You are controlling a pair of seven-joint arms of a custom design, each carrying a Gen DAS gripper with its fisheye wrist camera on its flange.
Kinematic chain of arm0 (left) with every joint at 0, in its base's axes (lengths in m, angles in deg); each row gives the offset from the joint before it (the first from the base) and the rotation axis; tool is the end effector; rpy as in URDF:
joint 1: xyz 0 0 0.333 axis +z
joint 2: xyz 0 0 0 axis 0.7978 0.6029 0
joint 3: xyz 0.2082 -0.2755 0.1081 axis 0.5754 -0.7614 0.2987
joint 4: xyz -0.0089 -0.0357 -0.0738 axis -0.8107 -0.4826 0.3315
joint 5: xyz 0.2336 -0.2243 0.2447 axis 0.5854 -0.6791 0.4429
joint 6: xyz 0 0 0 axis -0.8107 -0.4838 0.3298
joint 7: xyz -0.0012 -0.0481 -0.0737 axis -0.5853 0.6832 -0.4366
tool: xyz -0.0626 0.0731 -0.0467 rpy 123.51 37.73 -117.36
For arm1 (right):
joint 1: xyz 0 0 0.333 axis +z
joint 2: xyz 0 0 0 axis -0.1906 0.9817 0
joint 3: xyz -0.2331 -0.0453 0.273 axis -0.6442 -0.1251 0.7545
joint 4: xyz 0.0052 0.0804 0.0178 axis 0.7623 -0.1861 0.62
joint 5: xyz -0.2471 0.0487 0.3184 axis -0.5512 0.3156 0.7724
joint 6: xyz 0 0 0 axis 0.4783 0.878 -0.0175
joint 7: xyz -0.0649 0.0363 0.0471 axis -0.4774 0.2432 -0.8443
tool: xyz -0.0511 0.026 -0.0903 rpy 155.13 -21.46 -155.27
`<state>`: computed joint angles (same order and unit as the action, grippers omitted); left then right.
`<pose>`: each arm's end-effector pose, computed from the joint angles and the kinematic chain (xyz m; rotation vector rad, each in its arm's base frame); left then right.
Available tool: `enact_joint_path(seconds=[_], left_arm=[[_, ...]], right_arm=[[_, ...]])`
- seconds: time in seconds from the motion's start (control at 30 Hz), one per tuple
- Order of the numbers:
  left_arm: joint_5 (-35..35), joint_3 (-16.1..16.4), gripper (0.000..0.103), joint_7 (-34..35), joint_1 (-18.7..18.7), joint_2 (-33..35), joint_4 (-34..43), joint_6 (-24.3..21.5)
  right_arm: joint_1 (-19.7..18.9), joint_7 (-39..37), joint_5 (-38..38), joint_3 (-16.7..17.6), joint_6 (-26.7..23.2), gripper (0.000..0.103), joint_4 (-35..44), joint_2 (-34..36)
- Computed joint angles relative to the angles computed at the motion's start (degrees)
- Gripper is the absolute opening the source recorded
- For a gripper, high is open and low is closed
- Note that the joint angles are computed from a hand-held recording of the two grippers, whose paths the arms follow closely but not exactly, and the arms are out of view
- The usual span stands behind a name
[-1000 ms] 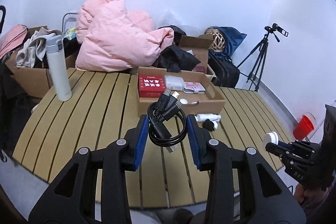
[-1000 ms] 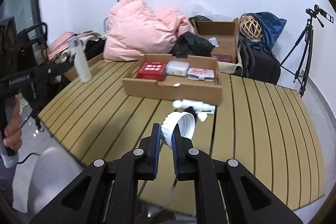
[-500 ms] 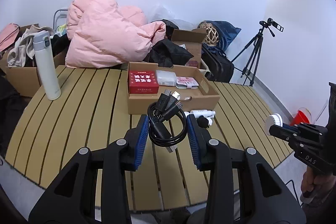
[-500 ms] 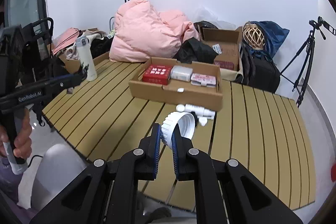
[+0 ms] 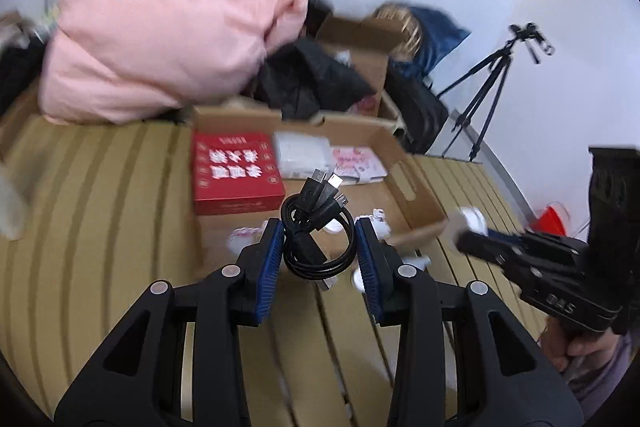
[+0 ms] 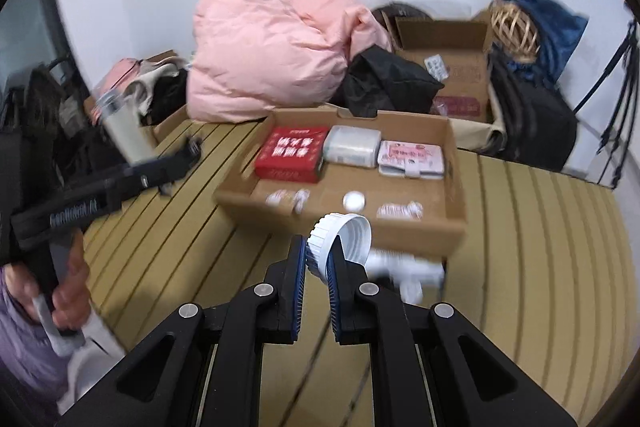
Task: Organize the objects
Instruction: 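Carry the cable and cap into the tray and open both grippers, then withdraw both grippers from the tray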
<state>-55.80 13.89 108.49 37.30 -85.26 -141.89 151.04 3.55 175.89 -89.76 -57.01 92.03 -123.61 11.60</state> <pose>0.4815 -0.1770 0.5227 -1.5477 2.3860 -1.2333 0.3590 0.2182 0.5343 -1.7395 1.6977 -0.4988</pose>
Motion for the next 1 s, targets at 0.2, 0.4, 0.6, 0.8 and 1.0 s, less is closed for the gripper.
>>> enact_joint_path(seconds=[0.2, 0.4, 0.6, 0.8, 1.0], left_arm=[[15.5, -4.6, 0.034, -11.0, 1.5, 13.9, 9.4, 1.2], [21.4, -6.6, 0.069, -16.7, 3.7, 17.8, 11.5, 1.0], [19.7, -6.0, 0.078, -13.8, 5.6, 12.3, 8.5, -0.3], [23.3, -3.5, 0.094, -14.3, 4.0, -1.9, -5.0, 10.6], [25.6, 0.2, 0.102, -22.9, 2.5, -17.2, -17.6, 10.0]], right_arm=[[1.0, -9.4, 5.2, -7.7, -0.8, 0.012, 16.3, 21.8], [1.5, -19.1, 13.2, -9.6, -5.7, 0.026, 25.9, 33.1], [1.8, -16.1, 9.8, -10.6, -2.6, 0.103, 25.0, 33.6], [1.4, -11.1, 4.2, -10.2, -2.2, 0.103, 18.3, 24.6], [3.3, -9.4, 8.5, -7.7, -3.0, 0.103, 4.7, 7.4]])
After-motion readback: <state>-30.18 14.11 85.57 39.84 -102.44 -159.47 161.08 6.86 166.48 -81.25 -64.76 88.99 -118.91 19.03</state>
